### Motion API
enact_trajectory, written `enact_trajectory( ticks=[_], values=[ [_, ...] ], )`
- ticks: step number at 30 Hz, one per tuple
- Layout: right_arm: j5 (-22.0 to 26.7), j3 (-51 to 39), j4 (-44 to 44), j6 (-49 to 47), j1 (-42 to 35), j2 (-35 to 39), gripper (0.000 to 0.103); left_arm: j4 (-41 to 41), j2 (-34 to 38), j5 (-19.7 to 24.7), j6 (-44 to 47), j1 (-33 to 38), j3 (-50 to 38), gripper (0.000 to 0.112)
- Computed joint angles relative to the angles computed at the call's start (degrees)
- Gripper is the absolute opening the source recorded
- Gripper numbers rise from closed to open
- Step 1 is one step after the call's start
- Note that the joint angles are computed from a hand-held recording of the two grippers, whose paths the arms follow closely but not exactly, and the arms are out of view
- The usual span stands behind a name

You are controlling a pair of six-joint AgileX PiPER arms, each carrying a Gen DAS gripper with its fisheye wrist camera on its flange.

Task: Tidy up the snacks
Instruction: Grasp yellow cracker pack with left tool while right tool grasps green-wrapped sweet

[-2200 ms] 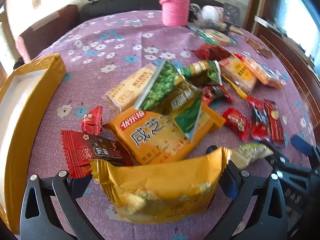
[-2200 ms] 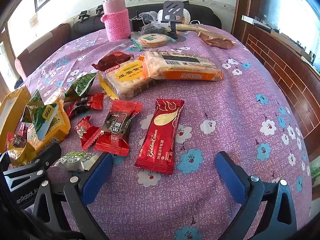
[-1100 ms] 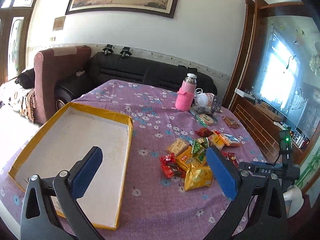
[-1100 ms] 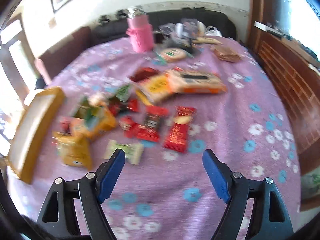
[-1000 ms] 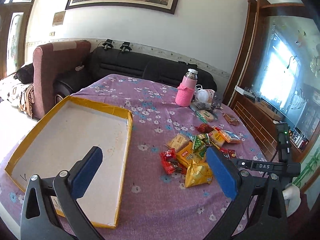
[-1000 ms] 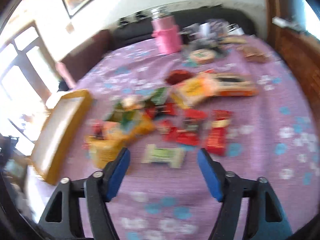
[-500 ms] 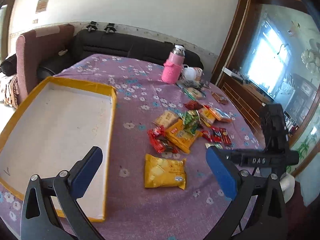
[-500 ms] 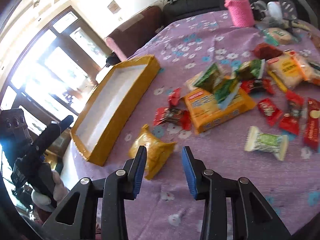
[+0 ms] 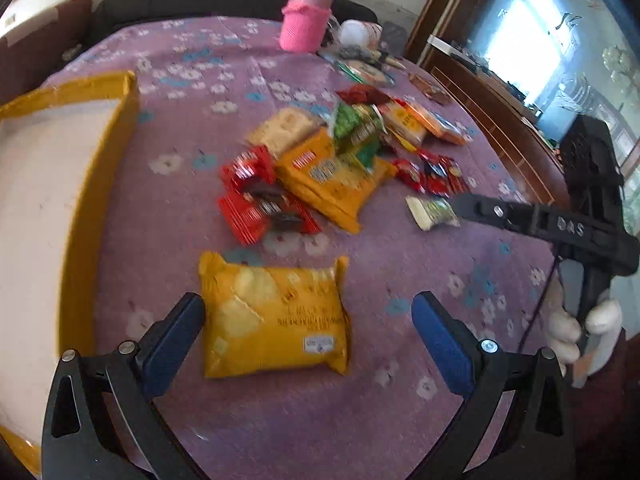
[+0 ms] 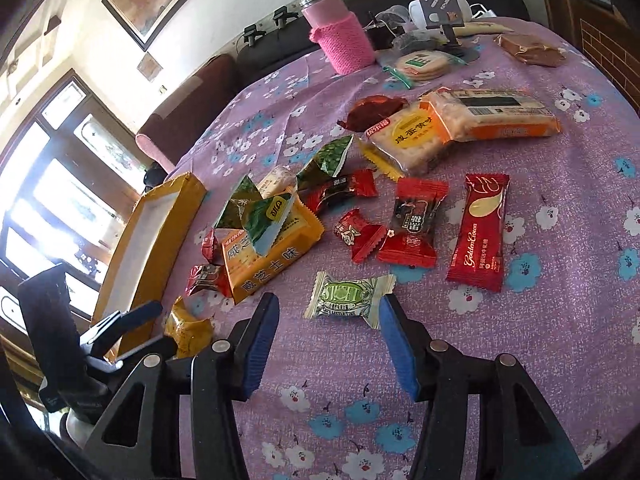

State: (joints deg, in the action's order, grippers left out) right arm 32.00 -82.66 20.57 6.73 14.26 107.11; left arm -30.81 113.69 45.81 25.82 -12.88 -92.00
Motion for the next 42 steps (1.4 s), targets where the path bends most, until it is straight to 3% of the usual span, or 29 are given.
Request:
enact_trajectory(
  ticks=[4, 8, 11, 14, 18, 23, 25, 26, 27, 28, 29, 32, 39, 42],
  values=[
    [2.12, -3.06, 5.12, -4.64, 0.37, 2.08, 0.055, -10.81, -4.89, 5.35, 12.42, 2.43, 6.47, 0.103],
    [3.14, -3.52, 12.41, -13.54, 0.8, 2.3, 0.055, -11.76, -11.05, 4.15, 16.4, 4.04, 10.76, 0.103],
    [1.68, -4.01, 3.58, -5.79, 2.21, 2.48, 0.06, -8.06, -11.68, -0.77, 16.02, 2.37, 9.77, 0.103],
    [1.22, -3.81, 2.43, -4.72, 1.84, 3.0, 0.06, -6.21, -8.99, -2.74, 20.24, 0.14, 6.06, 0.103],
    [2.96, -7.29, -12.62, 5.51, 4.56, 4.73, 0.06, 1.43, -2.99, -0.55, 21.71, -2.94, -1.05, 0.103],
    [6.78, -11.69, -18.58, 8.61, 6.0, 8.36, 0.057, 9.22, 0.95, 1.02, 19.93, -5.25, -4.06, 0.103],
    [6.59, -11.41, -21.47, 10.77, 6.95, 8.44, 0.056, 15.03, 1.62, 0.01, 15.12, -6.76, -4.24, 0.091],
    [7.25, -11.69, -24.03, 12.84, 7.58, 8.58, 0.048, 15.96, 2.3, 0.26, 13.92, -7.02, -5.1, 0.078],
    [7.93, -11.9, -26.98, 15.3, 8.28, 8.66, 0.042, 14.6, 2.56, 1.09, 13.79, -6.81, -5.69, 0.068],
    [8.41, -11.83, -28.23, 16.64, 8.58, 8.59, 0.025, 14.09, 2.82, 1.55, 12.85, -6.72, -6.17, 0.065],
    [8.1, -11.25, -27.52, 16.55, 8.42, 8.16, 0.025, 14.92, 2.43, 0.37, 11.34, -6.99, -5.52, 0.057],
    [6.72, -8.51, -26.68, 17.25, 8.48, 5.87, 0.022, 10.53, 0.15, -0.86, 11.67, -5.33, -2.47, 0.051],
    [5.64, -6.78, -24.25, 15.83, 11.95, -0.71, 0.021, -7.59, -10.07, 0.02, 18.33, 4.48, 6.82, 0.051],
    [8.46, -13.28, -18.59, 10.91, 14.28, 0.95, 0.021, -7.63, -14.77, -0.22, 16.24, 9.83, 8.44, 0.052]
  ],
)
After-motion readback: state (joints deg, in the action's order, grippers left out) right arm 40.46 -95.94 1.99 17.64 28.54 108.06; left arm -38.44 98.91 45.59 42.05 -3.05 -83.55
